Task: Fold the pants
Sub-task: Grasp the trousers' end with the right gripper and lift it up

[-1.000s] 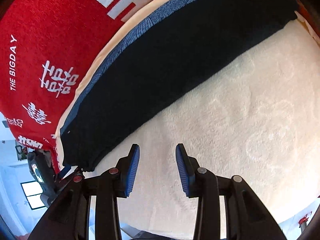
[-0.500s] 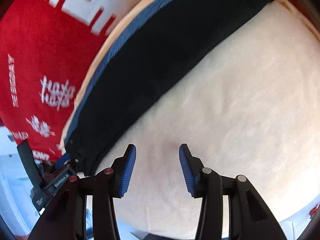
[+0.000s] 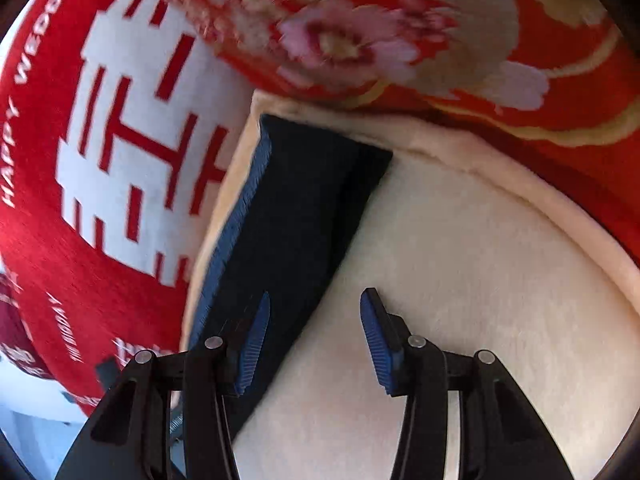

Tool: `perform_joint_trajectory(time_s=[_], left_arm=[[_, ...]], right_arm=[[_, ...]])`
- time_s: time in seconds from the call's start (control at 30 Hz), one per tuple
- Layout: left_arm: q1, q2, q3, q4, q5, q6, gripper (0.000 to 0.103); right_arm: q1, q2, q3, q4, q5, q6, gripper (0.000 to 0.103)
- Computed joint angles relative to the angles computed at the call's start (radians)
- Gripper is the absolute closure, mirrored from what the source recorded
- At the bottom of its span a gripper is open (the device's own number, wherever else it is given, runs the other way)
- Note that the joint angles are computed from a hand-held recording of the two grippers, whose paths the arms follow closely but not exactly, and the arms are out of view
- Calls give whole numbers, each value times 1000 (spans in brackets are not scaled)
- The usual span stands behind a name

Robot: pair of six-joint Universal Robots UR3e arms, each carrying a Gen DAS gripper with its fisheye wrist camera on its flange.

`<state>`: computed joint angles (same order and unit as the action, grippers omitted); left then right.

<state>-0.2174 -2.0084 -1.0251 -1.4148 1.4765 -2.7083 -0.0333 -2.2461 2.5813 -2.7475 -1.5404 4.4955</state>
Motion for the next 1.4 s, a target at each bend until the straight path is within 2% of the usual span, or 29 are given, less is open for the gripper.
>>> perform_joint_trajectory(time_s=[0.07, 0.13, 0.2, 0.27, 0.3, 0.33, 0.37, 0.4, 0.43, 0.53, 0.63, 0.67, 0.73, 0.77, 0.87, 1.0, 1.07, 1.1, 1.13, 1.17, 1.2, 1.3, 1.4], left_arm=[[5, 10, -22, 20, -9, 14, 0], [9, 10, -35, 40, -4, 27, 0], [8, 18, -64, 72, 0, 37, 0], [-5, 7, -43, 58, 4, 32, 0], [-11, -10, -4, 24, 10, 26, 0], [-16, -29, 48, -19, 15, 21, 8], [-19, -36, 92, -55, 6, 20, 32], [-20, -45, 145, -98, -14, 30, 41], [-24, -49, 184, -126, -34, 48, 45], [-24, -22, 173, -86, -100, 76, 45], [-28, -52, 162, -148, -161, 70, 45], [-33, -34, 99, -115, -162, 55, 45], [-46, 51, -69, 39, -160, 75, 44], [-44, 63, -90, 57, -167, 77, 44], [-6, 35, -28, -34, -237, 68, 45], [39, 43, -17, -91, -282, 164, 40], [66, 18, 70, -202, -293, 203, 40], [83, -3, 141, -286, -303, 208, 40], [103, -6, 176, -333, -311, 204, 34], [137, -2, 202, -362, -318, 203, 19], [181, 14, 207, -367, -327, 210, 16], [310, -15, 341, -460, -328, 274, 16], [423, -159, 631, -613, -294, 329, 16]], right_arm=[[-24, 35, 35, -105, 11, -34, 52], [-44, 137, 50, -247, 0, -67, 52], [-43, 233, 22, -321, -23, -95, 52], [-71, 262, -34, -265, 11, -119, 54], [-80, 260, -69, -199, 26, -121, 74], [-90, 253, -117, -101, 37, -127, 87], [-110, 241, -128, -66, 66, -136, 87], [-108, 228, -147, -45, 65, -132, 89], [-98, 222, -182, -10, 57, -159, 89], [-43, 243, -309, 77, 18, -247, 89], [30, 288, -431, 143, -36, -297, 89], [47, 309, -457, 148, -52, -301, 89], [78, 356, -538, 193, -58, -325, 89], [103, 383, -582, 220, -84, -338, 89], [153, 457, -713, 297, -123, -373, 89], [229, 540, -882, 422, -184, -424, 89], [271, 599, -998, 516, -213, -456, 89], [302, 648, -1077, 563, -236, -473, 89], [327, 691, -1147, 605, -256, -480, 89], [355, 748, -1248, 673, -274, -489, 89], [385, 813, -1353, 730, -288, -503, 89], [459, 1015, -1666, 901, -321, -530, 89], [528, 1265, -1980, 982, -344, -590, 87]])
